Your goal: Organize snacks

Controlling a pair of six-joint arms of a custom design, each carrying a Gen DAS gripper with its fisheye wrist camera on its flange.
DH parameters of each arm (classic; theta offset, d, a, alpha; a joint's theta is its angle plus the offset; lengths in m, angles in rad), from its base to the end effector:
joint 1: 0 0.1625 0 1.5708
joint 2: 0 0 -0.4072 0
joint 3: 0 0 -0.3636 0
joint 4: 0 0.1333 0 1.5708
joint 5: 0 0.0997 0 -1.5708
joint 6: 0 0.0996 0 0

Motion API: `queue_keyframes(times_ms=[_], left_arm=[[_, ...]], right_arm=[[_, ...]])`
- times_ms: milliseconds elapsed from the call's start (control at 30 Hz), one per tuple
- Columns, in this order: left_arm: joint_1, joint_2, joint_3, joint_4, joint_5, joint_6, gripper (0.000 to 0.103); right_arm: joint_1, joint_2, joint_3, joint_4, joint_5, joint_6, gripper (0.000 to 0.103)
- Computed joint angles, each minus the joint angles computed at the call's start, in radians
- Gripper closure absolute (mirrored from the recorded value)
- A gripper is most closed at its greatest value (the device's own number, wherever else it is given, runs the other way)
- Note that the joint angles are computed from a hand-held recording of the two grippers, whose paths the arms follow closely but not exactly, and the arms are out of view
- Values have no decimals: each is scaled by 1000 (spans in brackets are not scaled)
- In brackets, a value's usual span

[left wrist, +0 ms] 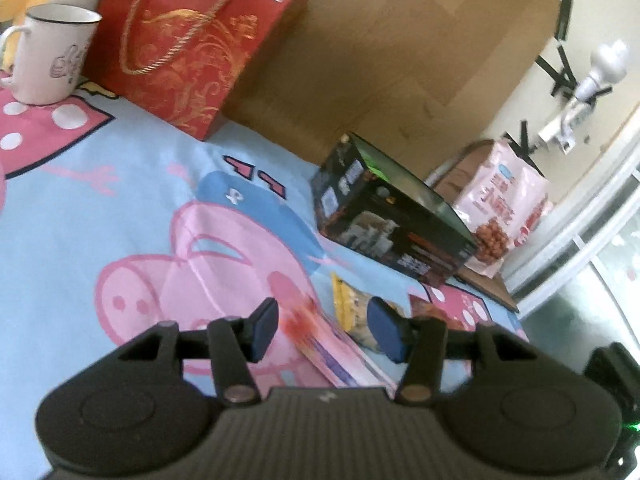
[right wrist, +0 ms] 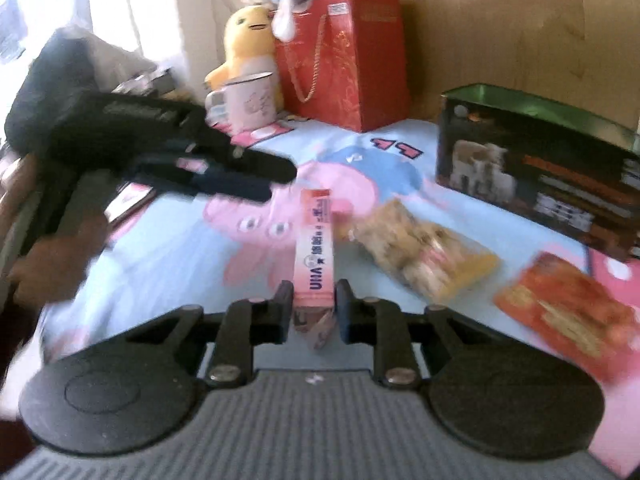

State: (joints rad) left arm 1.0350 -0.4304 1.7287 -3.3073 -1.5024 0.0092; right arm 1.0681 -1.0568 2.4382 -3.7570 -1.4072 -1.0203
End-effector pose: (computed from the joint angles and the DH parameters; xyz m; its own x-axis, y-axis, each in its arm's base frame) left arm -0.1860 -0.5878 -0.0655 -0.8684 0.4915 -0.0658 0.4703 0.7741 -0.4237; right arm -0.0658 -0.4301 0.1637 -0.7665 -0.3229 0.5552 -0.6103 0.6353 -0.4732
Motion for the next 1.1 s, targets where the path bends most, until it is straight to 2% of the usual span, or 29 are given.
queue_keyframes(times_ms=[67,167,200,267,367,500,567,633,667,733,767,833,967,1100], left_arm=[[-11,6,0,13,5,20,53],[-31,21,2,31,7,42,53],[-35,24,4,34,1,45,53],[-47,30,9,34,-6,53,53],[-75,37,23,25,13,72,50],[-107,50,30,32,52,91,50],[-117,61,21,51,74,86,50],[-120,69,11,69,79,81,50],[-120,72,8,78,79,79,54],[-118,76,3,97,63,79,56],[-121,75,8,99,60,79,56],[-137,73,27,78,87,79,56],[-162,49,68,76,100,48,58],[-183,32,77,41,89,82,58]], right_arm=[[-46,-31,56,-80,-7,-44,74],[-126,-41,123,-267,29,-4,63],[-165,-53,153,-320,68,30,53],[-248,-66,214,-410,164,89,51],[-313,-22,264,-529,233,135,51],[-284,94,247,-647,204,124,51],[-255,97,227,-623,173,135,52],[-230,121,207,-647,146,130,52],[-210,136,189,-652,123,121,52],[-181,140,180,-626,82,124,61],[-172,142,173,-601,67,132,81],[-164,173,169,-645,52,122,81],[-168,184,186,-689,55,169,81],[-181,164,204,-742,123,206,81]])
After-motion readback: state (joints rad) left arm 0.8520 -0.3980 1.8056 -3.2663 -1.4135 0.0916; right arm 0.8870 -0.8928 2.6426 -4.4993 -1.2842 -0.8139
